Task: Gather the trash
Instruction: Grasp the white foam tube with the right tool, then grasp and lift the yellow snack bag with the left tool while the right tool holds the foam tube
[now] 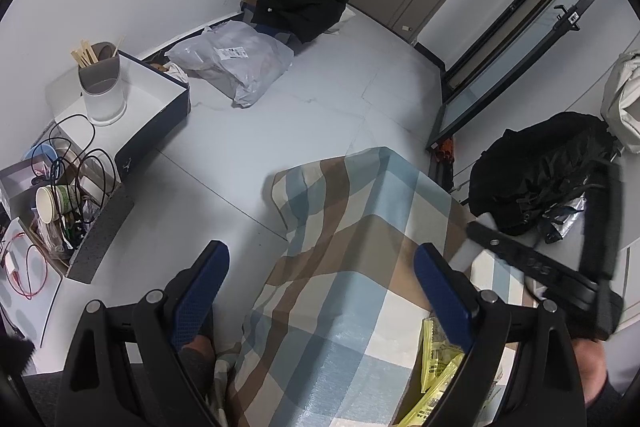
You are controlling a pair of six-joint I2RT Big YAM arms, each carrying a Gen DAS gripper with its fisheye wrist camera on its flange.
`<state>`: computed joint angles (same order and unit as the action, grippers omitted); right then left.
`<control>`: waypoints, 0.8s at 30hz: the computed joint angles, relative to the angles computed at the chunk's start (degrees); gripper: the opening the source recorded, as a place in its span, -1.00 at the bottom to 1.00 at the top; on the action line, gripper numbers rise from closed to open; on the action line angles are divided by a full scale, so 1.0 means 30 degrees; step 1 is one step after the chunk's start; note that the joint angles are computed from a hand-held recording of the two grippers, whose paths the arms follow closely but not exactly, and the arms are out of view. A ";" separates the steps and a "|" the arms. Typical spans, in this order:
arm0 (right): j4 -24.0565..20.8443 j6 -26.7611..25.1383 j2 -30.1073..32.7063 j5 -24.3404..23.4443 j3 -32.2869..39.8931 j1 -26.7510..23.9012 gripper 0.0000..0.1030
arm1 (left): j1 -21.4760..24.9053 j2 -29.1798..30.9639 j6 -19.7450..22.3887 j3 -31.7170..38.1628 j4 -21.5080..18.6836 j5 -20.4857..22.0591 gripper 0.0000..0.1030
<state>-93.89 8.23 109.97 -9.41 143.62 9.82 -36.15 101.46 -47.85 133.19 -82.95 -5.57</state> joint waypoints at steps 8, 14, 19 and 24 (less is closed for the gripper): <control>0.2504 0.0178 -0.3289 -0.1202 -0.2857 -0.1048 -0.80 | -0.0584 -0.0081 0.1295 -0.0080 0.0815 0.0577 0.78; 0.3715 -0.0085 -0.5819 -0.1712 -0.4943 -0.2225 -0.80 | -0.1266 0.0150 0.3045 0.0274 0.1227 0.1691 0.78; 0.4345 -0.0323 -0.7924 -0.2151 -0.7110 -0.3339 -0.80 | -0.1646 0.0344 0.4113 0.0512 0.1444 0.3617 0.78; 0.5050 -0.0625 -0.9963 -0.2460 -0.9655 -0.4357 -0.80 | -0.2132 0.1134 0.5660 0.1625 -0.0178 0.5960 0.78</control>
<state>-78.74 6.36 80.08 -16.79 114.66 -3.25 -42.54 104.86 -30.87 138.07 -83.48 12.31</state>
